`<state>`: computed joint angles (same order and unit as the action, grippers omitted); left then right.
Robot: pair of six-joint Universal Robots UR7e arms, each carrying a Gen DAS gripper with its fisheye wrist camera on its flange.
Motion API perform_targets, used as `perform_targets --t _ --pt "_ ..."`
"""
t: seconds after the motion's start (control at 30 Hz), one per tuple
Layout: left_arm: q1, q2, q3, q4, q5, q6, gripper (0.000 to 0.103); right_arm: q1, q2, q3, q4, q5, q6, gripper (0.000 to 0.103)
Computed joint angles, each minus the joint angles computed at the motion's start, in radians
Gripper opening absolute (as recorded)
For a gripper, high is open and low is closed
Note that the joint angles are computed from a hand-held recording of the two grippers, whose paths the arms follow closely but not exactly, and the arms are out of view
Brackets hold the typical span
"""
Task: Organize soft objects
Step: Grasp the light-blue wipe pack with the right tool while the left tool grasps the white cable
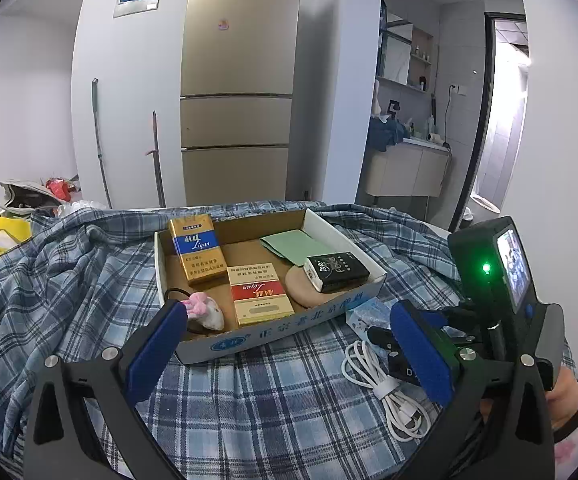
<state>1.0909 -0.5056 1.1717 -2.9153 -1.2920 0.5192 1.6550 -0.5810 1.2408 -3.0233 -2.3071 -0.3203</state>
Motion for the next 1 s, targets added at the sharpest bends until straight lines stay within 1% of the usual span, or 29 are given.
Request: perform_targets --t 0.2,0.23,0.27,0.33,0.37,0.43,0.5,0.53,0.63,0.7,0.73,0.83,0.9,1.0 --pt "0.0 -0.001 0.0 0.011 0.001 0.002 0.103 -0.008 0.0 -0.017 0.083 0.002 0.042 0.045" --pt "0.0 -0.001 0.0 0.012 0.001 0.003 0.103 -0.008 0.0 -0.016 0.081 0.002 0.042 0.037" --pt "0.0 -0.001 0.0 0.013 0.001 0.003 0.103 -0.007 0.0 -0.014 0.077 0.003 0.041 0.036" --pt "0.0 -0.002 -0.001 0.016 0.001 0.002 0.103 -0.001 0.007 -0.013 0.029 -0.027 0.027 0.034" --pt "-0.001 -0.001 0.0 0.014 0.001 0.001 0.103 0.003 0.008 -0.005 -0.02 -0.035 0.009 0.033" --pt "-0.001 -0.002 0.0 0.015 0.003 0.0 0.103 0.009 -0.003 0.022 -0.101 -0.026 -0.022 0.032" --pt "-0.002 -0.004 0.0 0.025 0.009 -0.003 0.103 0.021 -0.009 0.041 -0.184 -0.054 -0.053 0.032" --pt "-0.003 -0.008 0.002 0.033 0.007 -0.007 0.103 0.025 -0.017 0.052 -0.204 -0.057 -0.053 0.032" --pt "-0.012 -0.024 0.018 0.043 0.017 -0.003 0.103 0.028 -0.076 0.118 -0.2 -0.034 0.0 0.032" --pt "-0.021 -0.039 0.041 0.044 0.031 0.002 0.103 0.034 -0.103 0.157 -0.197 -0.052 0.014 0.032" --pt "-0.028 -0.045 0.051 0.052 0.055 0.001 0.103 0.035 -0.115 0.176 -0.204 -0.057 0.018 0.032" --pt "-0.039 -0.053 0.052 0.127 0.078 -0.031 0.102 0.039 -0.149 0.233 -0.221 -0.067 0.043 0.032" --pt "-0.049 -0.048 0.045 0.185 0.107 -0.062 0.09 0.043 -0.16 0.264 -0.262 -0.07 0.041 0.032" --pt "-0.06 -0.024 0.011 0.282 0.13 -0.101 0.082 0.052 -0.147 0.283 -0.347 -0.094 0.004 0.032"
